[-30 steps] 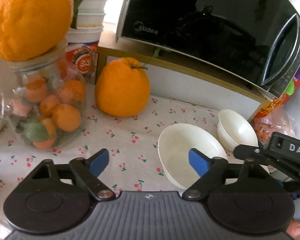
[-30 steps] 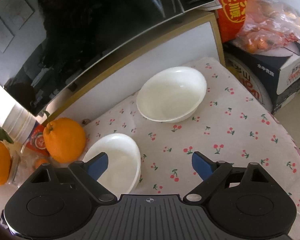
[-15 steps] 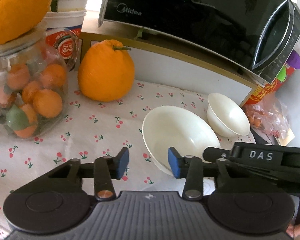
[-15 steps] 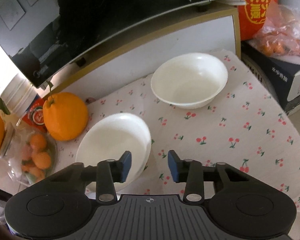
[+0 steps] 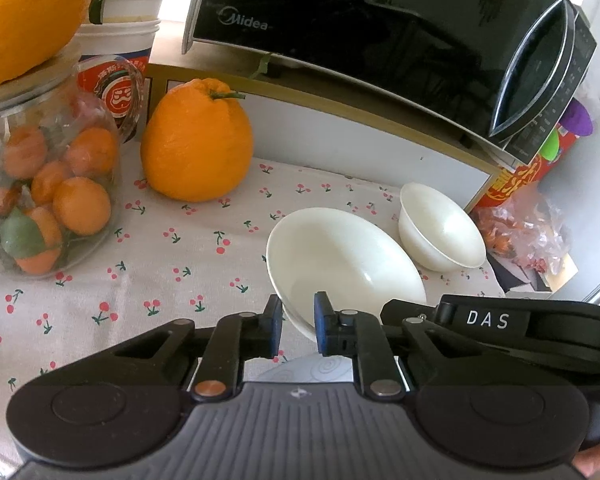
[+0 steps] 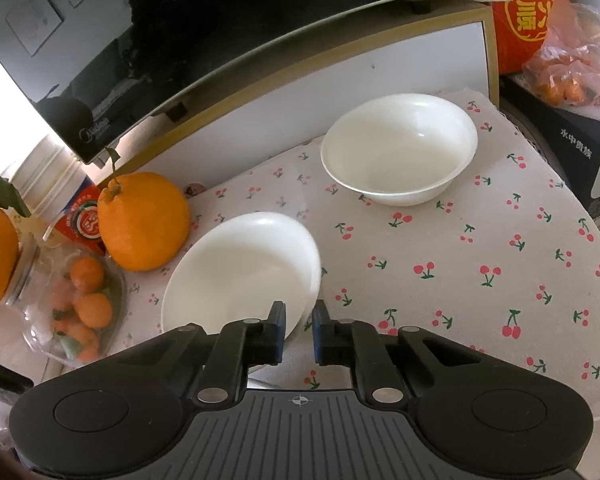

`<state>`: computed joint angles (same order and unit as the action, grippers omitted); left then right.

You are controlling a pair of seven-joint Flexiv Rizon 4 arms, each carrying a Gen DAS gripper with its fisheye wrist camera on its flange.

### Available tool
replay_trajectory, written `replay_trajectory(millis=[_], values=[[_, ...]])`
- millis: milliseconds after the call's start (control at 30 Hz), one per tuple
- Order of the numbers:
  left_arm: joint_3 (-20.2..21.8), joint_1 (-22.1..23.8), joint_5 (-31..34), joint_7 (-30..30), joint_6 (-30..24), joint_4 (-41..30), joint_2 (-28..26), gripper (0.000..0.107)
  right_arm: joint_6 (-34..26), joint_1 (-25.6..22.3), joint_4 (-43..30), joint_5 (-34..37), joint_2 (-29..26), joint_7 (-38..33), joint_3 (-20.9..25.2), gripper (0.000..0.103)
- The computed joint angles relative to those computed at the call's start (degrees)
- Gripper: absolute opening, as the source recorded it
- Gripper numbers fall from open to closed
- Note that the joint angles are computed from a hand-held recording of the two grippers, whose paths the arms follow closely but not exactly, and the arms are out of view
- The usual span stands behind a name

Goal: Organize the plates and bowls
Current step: 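Close both grippers on the second white bowl rim, then lift the second white bowl with both grippers and carry it over the first bowl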

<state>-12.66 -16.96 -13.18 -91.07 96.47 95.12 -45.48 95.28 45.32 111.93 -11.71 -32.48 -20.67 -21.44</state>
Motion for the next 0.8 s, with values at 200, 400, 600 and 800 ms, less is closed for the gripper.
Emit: replay_trajectory(millis=[200, 400, 600, 800], values=[[0.0, -0.1, 0.6, 0.0, 1.3, 0.5, 0.4, 0.014, 0.6, 2.1, 0.6, 0.3, 0.4, 0.3, -2.5, 0.012], [-1.9, 1.3, 1.3, 0.1, 3.0, 1.4, 0.9, 0.014, 0.9, 4.8, 1.7, 0.9, 1.4, 0.0, -5.4, 0.012], [-2.8, 1.8, 1.9, -0.3, 4.5, 3.0, 2.3, 0.014, 2.1, 9.4, 4.0, 2.1, 3.3, -0.7, -10.1, 0.012], [-4.7, 3.3, 3.1, -1.0, 6.0, 5.6, 4.2, 0.014, 2.4, 13.8, 6.4, 3.9, 5.3, -2.2, -14.0, 0.012]])
